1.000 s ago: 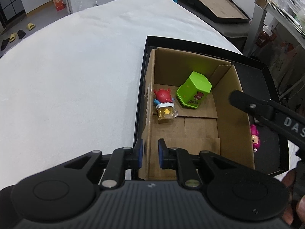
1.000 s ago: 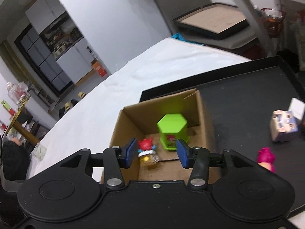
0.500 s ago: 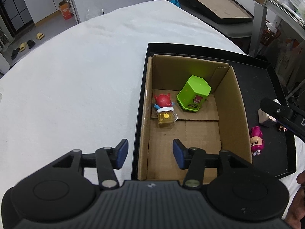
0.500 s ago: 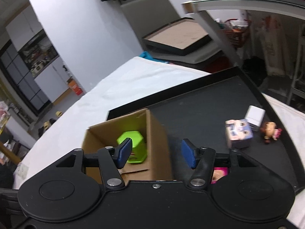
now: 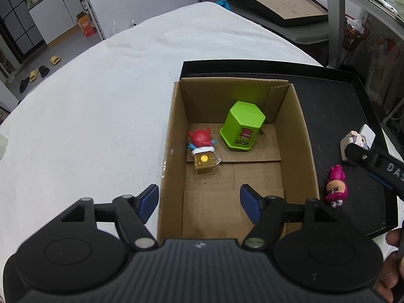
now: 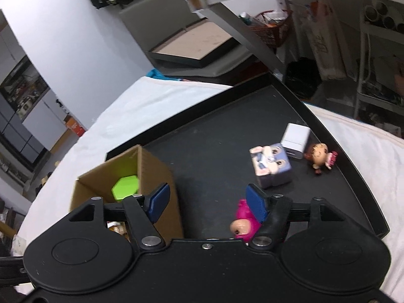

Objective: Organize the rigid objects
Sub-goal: 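Move the right tool to the pink figure and grasp it, then carry the pink dinosaur over the box and release it inside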

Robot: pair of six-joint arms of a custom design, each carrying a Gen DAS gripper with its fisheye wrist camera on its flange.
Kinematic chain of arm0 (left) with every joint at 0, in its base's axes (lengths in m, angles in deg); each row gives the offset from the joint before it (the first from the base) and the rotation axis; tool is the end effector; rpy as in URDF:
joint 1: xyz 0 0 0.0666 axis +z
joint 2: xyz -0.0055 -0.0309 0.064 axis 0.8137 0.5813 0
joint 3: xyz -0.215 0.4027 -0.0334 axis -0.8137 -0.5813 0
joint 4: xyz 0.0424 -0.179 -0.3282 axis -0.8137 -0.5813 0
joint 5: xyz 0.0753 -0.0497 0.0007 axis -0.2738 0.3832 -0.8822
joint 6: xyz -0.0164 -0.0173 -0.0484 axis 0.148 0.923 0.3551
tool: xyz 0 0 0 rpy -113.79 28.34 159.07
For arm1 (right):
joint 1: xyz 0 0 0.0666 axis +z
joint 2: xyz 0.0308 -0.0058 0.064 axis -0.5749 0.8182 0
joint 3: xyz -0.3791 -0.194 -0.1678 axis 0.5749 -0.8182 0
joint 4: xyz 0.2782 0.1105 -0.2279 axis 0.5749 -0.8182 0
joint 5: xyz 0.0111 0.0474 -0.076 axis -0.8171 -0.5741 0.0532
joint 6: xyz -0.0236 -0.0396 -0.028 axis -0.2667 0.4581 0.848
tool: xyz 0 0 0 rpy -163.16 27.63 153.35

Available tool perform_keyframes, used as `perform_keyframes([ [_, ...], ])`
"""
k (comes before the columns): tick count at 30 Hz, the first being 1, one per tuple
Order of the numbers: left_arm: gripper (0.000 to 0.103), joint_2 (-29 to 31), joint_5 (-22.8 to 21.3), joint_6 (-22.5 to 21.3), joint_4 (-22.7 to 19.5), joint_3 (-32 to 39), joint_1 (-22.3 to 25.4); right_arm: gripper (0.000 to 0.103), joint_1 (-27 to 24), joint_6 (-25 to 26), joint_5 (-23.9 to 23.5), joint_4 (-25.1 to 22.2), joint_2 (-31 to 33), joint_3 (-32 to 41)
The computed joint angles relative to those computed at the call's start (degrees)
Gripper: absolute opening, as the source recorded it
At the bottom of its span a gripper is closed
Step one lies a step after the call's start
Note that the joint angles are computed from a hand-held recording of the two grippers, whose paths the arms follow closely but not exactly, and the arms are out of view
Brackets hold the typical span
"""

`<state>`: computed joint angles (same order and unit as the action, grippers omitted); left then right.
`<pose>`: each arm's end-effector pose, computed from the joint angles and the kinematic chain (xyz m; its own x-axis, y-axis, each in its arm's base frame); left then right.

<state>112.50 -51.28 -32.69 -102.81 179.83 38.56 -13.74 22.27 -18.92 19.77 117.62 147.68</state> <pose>0.5604 -0.1536 0.4945 -0.8792 0.1174 -0.4618 0.0802 0.9918 0.0995 0.4817 0.1793 0.4561 -0.5968 0.5003 -0.6273 0.3026 0.8644 0.4015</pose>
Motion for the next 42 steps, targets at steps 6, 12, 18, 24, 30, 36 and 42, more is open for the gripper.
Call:
perform_keyframes([
  [6, 0.072, 0.8, -1.4, 0.3, -0.3, 0.4, -0.8, 0.067, -0.9, -1.5, -0.6, -0.9, 1.1, -1.1],
  [12, 0.074, 1.3, -3.3, 0.4, -0.1, 0.8, -1.1, 0.067, -1.8, -3.6, -1.9, -1.7, 2.4, -2.0],
  [18, 0.074, 1.9, -3.7, 0.8, -0.5, 1.7, -0.8, 0.067, -2.1, -3.8, -1.7, -3.7, 4.0, -1.7],
  [24, 0.074, 1.9, -3.6, 0.5, -0.9, 2.0, -0.5, 0.069, -0.8, 0.4, 1.3, -5.9, 5.6, -0.3],
  [30, 0.074, 1.5, -3.1, 0.3, -0.7, 1.9, 0.0, 0.043, 0.6, 5.4, 4.1, -8.6, 6.4, 1.2],
  [36, 0.074, 1.1, -2.4, 0.2, -0.6, 1.8, 0.7, 0.042, -0.4, 4.3, 2.3, -7.7, 5.2, 0.2],
  [42, 0.074, 0.6, -1.6, 0.2, -0.4, 1.6, 1.5, 0.042, 0.3, 5.0, 4.4, -7.8, 3.6, 0.6],
])
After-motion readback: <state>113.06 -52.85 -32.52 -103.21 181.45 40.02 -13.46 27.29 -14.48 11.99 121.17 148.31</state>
